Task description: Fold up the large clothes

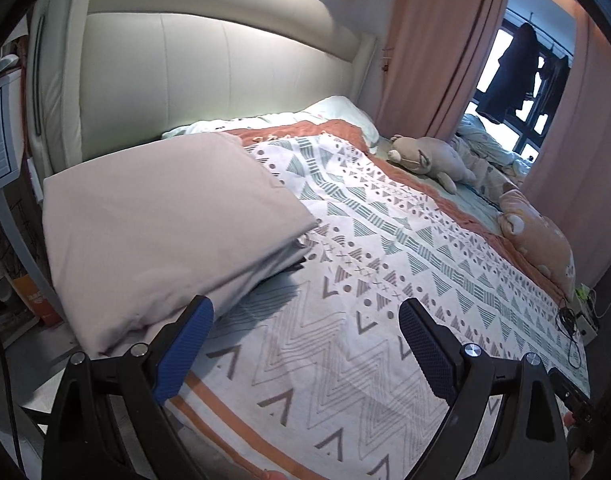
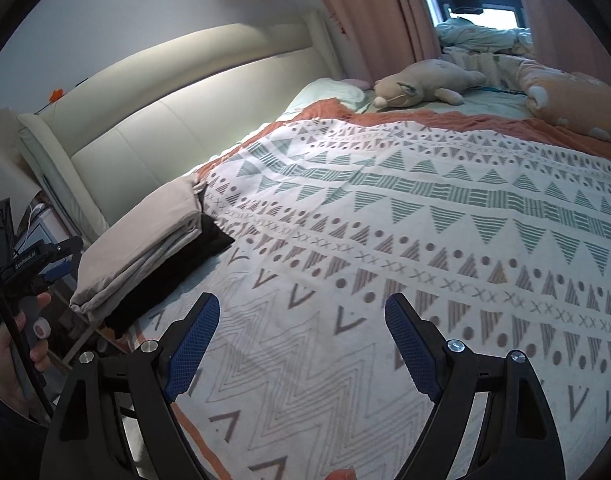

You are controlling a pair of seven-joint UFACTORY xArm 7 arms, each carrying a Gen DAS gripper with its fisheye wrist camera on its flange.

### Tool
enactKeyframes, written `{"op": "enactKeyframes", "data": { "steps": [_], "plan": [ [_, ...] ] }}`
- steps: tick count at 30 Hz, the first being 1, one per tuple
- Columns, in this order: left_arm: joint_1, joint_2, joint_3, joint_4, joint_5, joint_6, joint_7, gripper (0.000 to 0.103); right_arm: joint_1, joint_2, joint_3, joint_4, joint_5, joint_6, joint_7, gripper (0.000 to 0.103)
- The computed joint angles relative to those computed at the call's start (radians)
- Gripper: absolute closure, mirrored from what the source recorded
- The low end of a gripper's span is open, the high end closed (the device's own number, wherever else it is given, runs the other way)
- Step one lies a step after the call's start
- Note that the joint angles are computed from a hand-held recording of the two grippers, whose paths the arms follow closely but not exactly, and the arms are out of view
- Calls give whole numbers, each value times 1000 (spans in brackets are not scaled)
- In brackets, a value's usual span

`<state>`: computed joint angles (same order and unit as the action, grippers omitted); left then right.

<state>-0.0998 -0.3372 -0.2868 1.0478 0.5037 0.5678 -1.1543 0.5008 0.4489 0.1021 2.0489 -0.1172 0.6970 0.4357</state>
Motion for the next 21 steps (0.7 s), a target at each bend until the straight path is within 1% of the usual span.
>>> {"op": "enactKeyframes", "data": {
  "steps": [1,4,8,10,13,17,21],
  "plan": [
    [-3,10,-16,14,8,2,-9,7,-4,-56,-11,-74,-9,-21,17,19],
    [-24,36,-50,46,40,5,-34,7,-12,-172,-25,-217,-58,-44,76,19],
    [-65,63,-72,68,80,-22,-57,7,-32,-297,-14,-356,-140,-50,168,19],
    [-86,80,-84,84,102,-26,-68,7,-50,-345,0,-407,-173,-47,206,19],
    [-125,99,-82,96,107,-48,-70,7,-79,-434,26,-499,-218,-41,276,19],
    [-167,125,-84,112,129,-85,-65,7,-117,-521,72,-572,-286,-1,369,18],
    [-205,144,-88,124,144,-105,-67,7,-160,-614,119,-645,-330,44,457,18]
  ]
}}
